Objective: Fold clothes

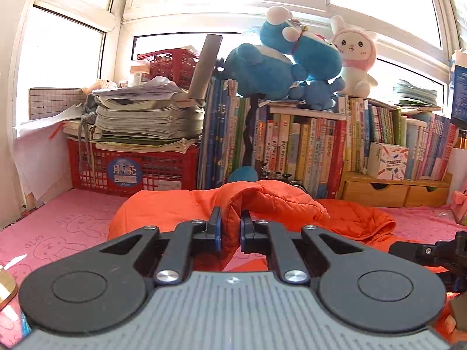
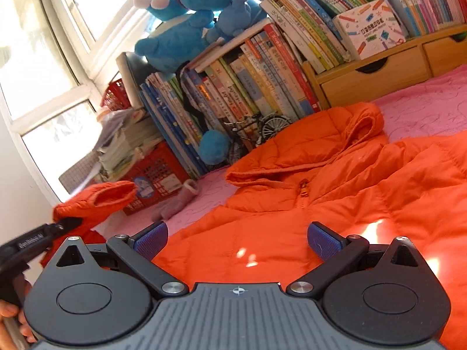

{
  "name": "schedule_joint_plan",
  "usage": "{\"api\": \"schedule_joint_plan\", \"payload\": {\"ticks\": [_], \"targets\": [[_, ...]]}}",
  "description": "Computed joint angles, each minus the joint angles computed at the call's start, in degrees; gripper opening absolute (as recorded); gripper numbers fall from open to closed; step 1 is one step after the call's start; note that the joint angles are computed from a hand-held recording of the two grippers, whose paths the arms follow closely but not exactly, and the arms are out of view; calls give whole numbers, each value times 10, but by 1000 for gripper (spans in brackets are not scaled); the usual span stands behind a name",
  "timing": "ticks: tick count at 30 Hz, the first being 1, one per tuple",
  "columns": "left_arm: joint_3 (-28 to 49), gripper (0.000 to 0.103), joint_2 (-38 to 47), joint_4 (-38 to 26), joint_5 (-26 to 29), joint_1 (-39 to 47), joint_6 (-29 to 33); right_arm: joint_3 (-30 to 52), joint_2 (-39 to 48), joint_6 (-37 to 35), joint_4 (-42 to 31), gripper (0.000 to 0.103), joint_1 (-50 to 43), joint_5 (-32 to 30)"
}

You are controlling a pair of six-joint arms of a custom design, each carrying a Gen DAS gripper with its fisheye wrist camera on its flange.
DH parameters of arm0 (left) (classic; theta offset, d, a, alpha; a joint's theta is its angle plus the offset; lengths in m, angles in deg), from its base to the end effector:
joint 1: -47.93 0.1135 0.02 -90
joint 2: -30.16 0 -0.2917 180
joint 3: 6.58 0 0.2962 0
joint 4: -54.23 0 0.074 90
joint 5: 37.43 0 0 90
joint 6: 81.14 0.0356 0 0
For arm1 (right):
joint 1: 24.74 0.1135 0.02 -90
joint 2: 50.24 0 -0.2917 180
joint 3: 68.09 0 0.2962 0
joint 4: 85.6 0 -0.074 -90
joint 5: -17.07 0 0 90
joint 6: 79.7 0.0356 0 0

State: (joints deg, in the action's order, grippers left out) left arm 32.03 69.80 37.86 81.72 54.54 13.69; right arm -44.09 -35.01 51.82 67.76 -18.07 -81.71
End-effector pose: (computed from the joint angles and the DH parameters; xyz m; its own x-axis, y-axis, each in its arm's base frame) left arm 0.1925 0.0049 0.2628 -0.2656 0.0433 -0.9631 0.3849 0.9207 -0.0648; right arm 0.1337 0.0211 0.2018 -0.3999 0.6128 -0.6816 0.0081 0.7459 0.6660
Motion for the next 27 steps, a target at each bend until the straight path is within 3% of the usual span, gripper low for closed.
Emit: {"api": "schedule_joint_plan", "payload": {"ticks": [2, 3, 7, 9, 11, 12, 13, 17, 19, 22, 23, 27], "targets": [[-16, 11, -38, -15, -18, -46, 5, -18, -17, 73, 56, 103, -47, -134], [-23, 11, -54, -22, -33, -72, 8, -23, -10, 104, 87, 103, -51, -161], [-43, 11, -99, -61, -83, -166, 28, -31, 37, 203, 198, 103, -59, -208], [-47, 11, -110, -83, -87, -197, 34, -20, 53, 200, 194, 103, -57, -191], [-50, 12, -125, -109, -84, -219, 44, -4, 58, 179, 158, 81, -57, -166], [-52, 16, -136, -122, -88, -229, 50, 7, 58, 165, 127, 48, -58, -154], [-51, 19, -144, -137, -93, -236, 57, 16, 51, 144, 94, 23, -68, -146], [-52, 32, -199, -204, -63, -213, 92, 58, 26, 38, -30, 16, -124, -108], [-48, 35, -215, -230, -24, -171, 110, 85, 12, -43, -92, 16, -133, -45], [-54, 48, -220, -212, -36, -140, 114, 115, -17, -156, -165, 16, -148, 37], [-56, 51, -219, -202, -48, -135, 116, 119, -23, -184, -178, 16, -151, 56], [-74, 52, -160, -131, -190, -170, 134, 115, -47, -260, -220, 17, -151, 124]]}}
